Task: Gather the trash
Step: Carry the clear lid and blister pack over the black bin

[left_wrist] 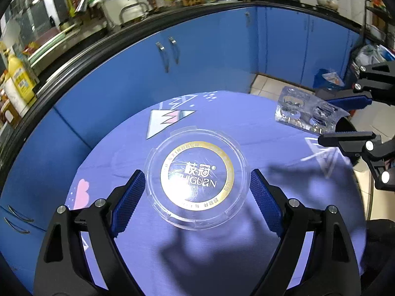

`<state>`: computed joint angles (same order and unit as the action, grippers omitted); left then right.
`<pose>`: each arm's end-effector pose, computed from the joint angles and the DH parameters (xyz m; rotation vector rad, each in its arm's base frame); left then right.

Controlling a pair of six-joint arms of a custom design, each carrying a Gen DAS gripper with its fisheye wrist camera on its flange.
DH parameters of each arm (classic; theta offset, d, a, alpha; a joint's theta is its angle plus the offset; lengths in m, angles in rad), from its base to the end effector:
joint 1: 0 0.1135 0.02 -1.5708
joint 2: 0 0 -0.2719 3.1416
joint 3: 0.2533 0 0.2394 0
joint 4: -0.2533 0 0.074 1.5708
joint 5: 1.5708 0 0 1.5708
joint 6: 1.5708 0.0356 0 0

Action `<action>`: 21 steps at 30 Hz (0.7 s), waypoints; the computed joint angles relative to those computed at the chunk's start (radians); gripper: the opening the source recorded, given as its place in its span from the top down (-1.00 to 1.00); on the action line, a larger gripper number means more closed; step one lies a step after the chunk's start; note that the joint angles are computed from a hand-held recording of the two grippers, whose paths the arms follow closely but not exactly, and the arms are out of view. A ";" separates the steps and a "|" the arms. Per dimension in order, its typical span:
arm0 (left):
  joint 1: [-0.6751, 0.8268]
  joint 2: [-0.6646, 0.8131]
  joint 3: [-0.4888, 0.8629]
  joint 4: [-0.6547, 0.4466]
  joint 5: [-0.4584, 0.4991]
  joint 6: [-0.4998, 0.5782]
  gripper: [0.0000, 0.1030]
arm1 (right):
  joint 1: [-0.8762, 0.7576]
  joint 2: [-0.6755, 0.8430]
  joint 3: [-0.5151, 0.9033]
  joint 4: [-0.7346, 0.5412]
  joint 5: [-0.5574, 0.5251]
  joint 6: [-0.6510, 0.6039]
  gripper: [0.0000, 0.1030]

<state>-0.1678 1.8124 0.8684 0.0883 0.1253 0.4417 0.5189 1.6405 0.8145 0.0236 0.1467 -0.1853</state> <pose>0.3357 -0.0614 0.1424 0.7793 2.2886 -0.0269 0.2770 0.1522 0.1765 -0.7484 2.2405 -0.0126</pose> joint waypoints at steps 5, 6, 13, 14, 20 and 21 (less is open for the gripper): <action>-0.095 -0.063 -0.051 0.008 -0.038 -0.034 -0.65 | -0.031 -0.137 -0.116 -0.006 0.015 0.009 0.41; -0.117 -0.076 -0.058 0.004 -0.047 -0.042 -0.64 | -0.039 -0.162 -0.135 -0.010 0.017 0.008 0.41; -0.261 -0.126 -0.066 -0.016 -0.113 -0.093 -0.65 | -0.122 -0.344 -0.252 -0.043 0.010 -0.004 0.39; -0.282 -0.130 -0.065 -0.019 -0.121 -0.100 -0.65 | -0.133 -0.367 -0.264 -0.049 0.009 -0.005 0.39; -0.405 -0.112 -0.018 -0.041 -0.170 -0.137 -0.65 | -0.228 -0.505 -0.325 -0.103 -0.011 -0.034 0.38; -0.421 -0.107 -0.008 -0.046 -0.176 -0.143 -0.65 | -0.243 -0.522 -0.330 -0.112 -0.014 -0.037 0.37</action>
